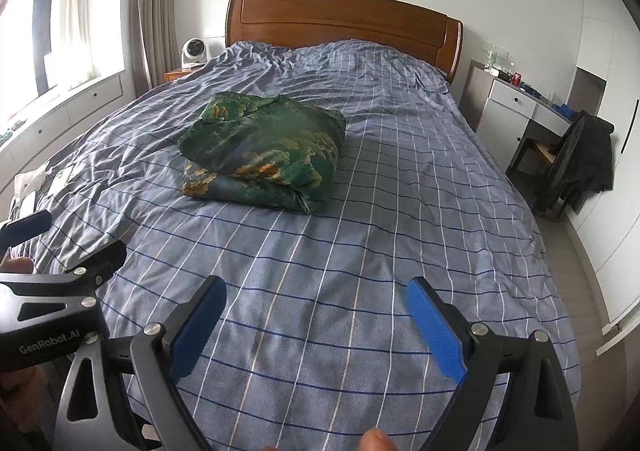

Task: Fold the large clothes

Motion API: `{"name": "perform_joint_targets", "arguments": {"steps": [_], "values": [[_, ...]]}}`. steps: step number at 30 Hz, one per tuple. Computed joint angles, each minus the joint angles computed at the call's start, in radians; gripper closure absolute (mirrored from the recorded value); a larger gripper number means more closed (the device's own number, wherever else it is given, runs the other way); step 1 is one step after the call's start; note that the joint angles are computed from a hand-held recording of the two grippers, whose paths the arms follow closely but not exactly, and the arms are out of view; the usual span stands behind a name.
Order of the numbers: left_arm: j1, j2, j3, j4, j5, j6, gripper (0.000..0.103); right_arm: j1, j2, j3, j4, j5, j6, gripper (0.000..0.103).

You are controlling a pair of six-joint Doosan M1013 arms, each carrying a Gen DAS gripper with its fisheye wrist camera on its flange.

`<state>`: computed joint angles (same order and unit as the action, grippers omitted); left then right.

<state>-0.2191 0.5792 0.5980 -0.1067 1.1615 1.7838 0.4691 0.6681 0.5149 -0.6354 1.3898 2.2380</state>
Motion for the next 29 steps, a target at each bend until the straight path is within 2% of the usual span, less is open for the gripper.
{"name": "perform_joint_targets", "arguments": {"steps": [21, 29], "values": [[0.001, 0.012, -0.019, -0.009, 0.019, -0.015, 0.000, 0.001, -0.005, 0.010, 0.008, -0.010, -0.004, 0.010], [-0.005, -0.001, 0.010, 0.001, -0.013, -0.034, 0.000, 0.000, -0.008, 0.014, 0.009, -0.012, 0.000, 0.010]]}}
